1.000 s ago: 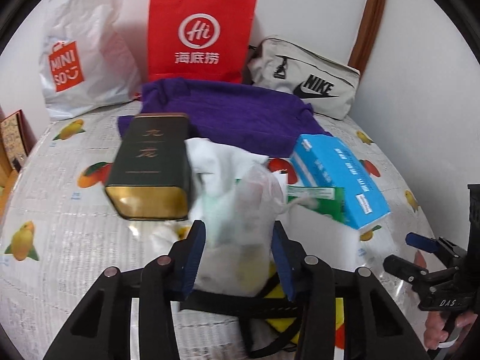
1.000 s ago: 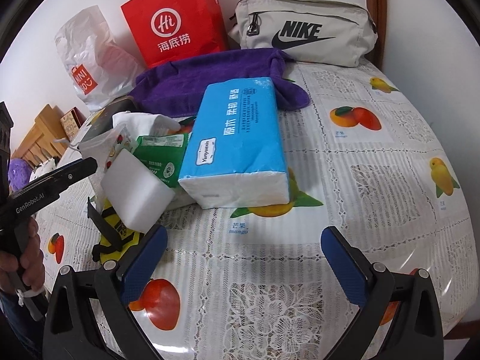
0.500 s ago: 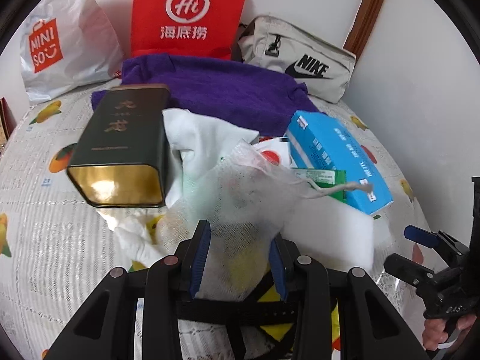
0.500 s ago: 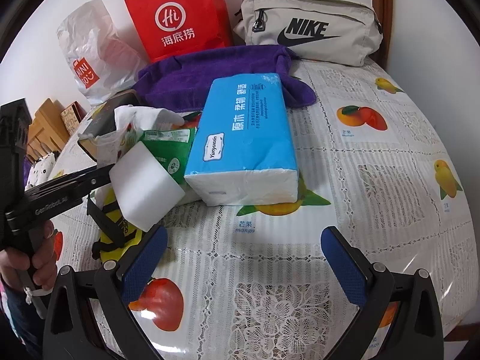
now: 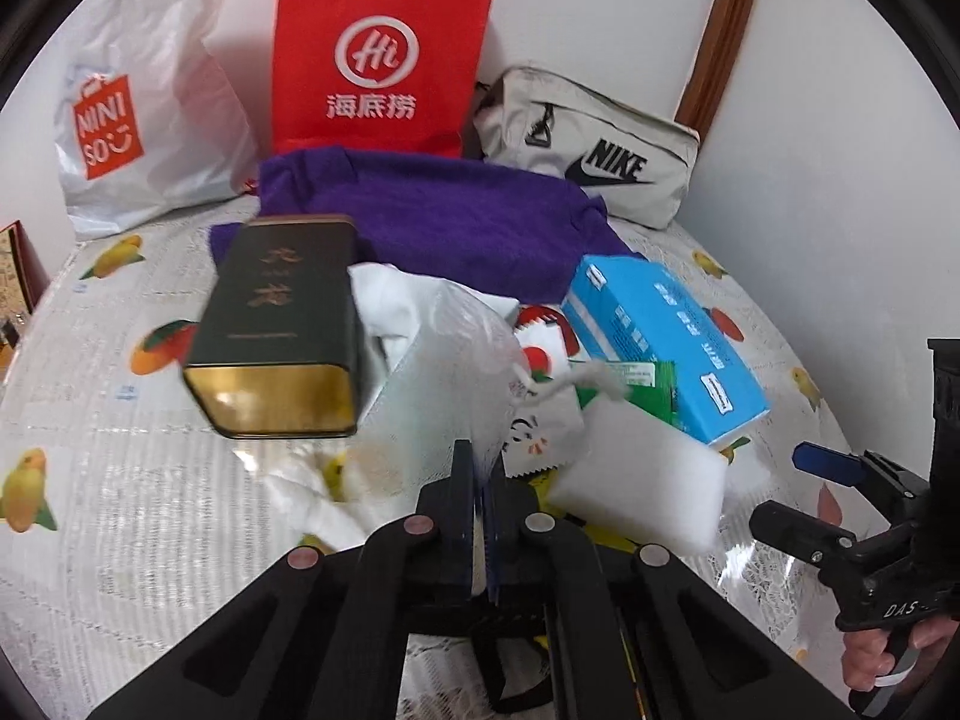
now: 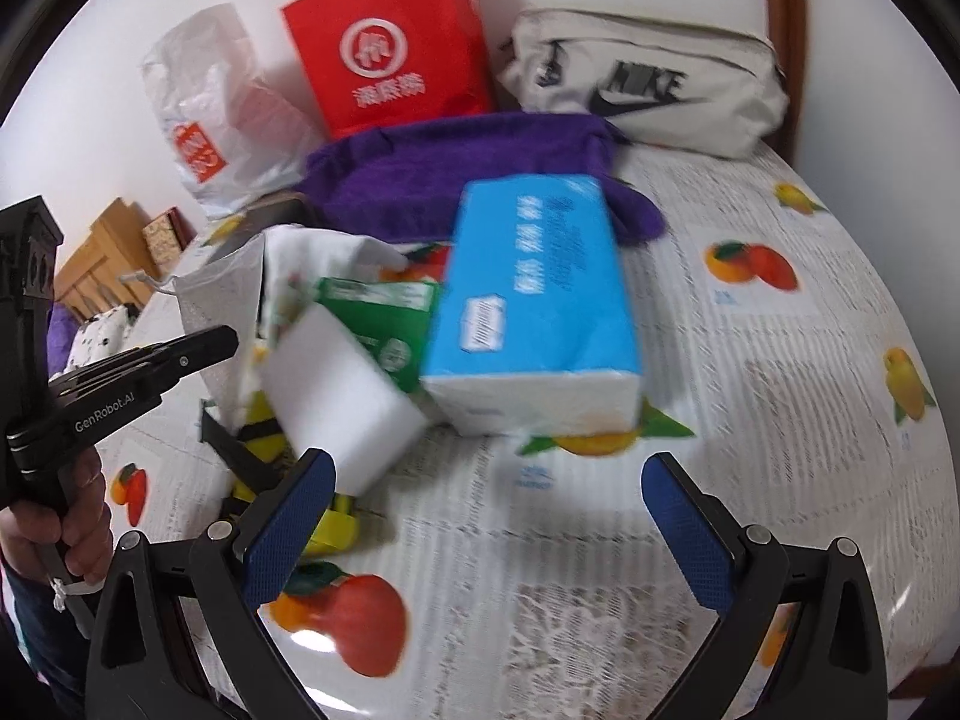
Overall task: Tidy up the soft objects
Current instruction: 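Lift the mesh bag with the left tool while the right tool grasps the white sponge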
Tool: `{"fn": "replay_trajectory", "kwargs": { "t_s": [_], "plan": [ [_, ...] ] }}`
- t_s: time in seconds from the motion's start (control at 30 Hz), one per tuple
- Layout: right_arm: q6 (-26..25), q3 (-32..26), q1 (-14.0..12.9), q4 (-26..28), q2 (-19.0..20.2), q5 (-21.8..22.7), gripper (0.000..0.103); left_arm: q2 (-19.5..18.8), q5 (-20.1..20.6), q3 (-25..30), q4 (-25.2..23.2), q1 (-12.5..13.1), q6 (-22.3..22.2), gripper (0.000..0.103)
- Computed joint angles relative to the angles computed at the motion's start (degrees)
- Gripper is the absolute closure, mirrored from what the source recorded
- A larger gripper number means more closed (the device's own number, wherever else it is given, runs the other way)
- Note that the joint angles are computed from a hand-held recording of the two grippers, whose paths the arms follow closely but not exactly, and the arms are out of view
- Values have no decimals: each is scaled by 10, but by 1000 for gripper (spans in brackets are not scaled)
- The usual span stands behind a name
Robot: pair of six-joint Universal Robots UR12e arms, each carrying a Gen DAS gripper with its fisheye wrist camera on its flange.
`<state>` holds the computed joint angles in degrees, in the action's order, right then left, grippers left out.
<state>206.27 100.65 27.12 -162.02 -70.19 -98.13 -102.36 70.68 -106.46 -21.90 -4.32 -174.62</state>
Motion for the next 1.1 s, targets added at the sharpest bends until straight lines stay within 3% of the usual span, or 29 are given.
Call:
{"fn": "replay_trajectory", "kwargs": {
  "t_s": [0.17, 0.47, 0.57, 0.7, 1.1],
  "plan": [
    [-27, -15, 3, -20, 15, 28, 1, -1, -6, -2, 0, 7, -9, 100],
    [-39, -38, 9, -14, 36, 36, 1, -6, -26, -1, -6, 12, -15, 100],
    [-37, -41, 10, -24, 42, 41, 10, -7, -32, -1, -12, 13, -11, 100],
    [-49, -46, 15, -26, 50, 33, 36, -9, -43, -1, -16, 15, -9, 100],
    [-89, -36, 23, -60, 39, 2, 39, -2, -51, -1, -10, 22, -16, 100]
  ]
}}
